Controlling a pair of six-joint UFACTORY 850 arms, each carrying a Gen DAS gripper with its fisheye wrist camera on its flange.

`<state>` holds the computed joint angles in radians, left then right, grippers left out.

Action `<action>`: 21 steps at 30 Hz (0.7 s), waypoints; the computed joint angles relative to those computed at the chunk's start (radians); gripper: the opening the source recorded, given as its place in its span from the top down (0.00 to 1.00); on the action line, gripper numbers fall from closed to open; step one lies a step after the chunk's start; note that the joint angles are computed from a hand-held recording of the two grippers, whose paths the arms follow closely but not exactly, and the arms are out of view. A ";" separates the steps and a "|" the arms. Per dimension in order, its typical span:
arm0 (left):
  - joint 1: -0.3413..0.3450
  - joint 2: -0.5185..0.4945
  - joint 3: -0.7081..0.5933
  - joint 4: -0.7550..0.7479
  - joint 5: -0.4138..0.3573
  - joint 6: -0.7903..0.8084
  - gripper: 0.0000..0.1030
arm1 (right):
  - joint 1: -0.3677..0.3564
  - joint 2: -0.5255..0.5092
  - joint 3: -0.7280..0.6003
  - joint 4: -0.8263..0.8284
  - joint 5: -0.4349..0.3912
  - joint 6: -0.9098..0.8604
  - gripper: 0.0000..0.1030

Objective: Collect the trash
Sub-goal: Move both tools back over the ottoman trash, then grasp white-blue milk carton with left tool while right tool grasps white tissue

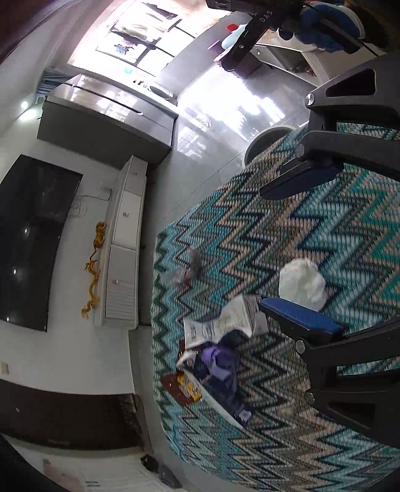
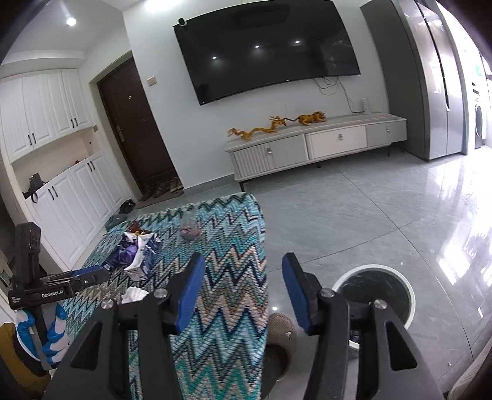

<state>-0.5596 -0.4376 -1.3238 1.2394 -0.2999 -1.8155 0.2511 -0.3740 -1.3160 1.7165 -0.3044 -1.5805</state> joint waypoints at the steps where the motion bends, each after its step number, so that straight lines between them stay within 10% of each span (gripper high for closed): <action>1: 0.012 0.024 0.034 0.047 -0.005 -0.053 0.38 | 0.012 -0.001 -0.009 -0.021 0.001 0.015 0.51; 21: 0.219 0.148 0.264 0.159 -0.021 -0.110 0.25 | 0.177 -0.319 -0.375 -0.571 -0.326 0.485 0.43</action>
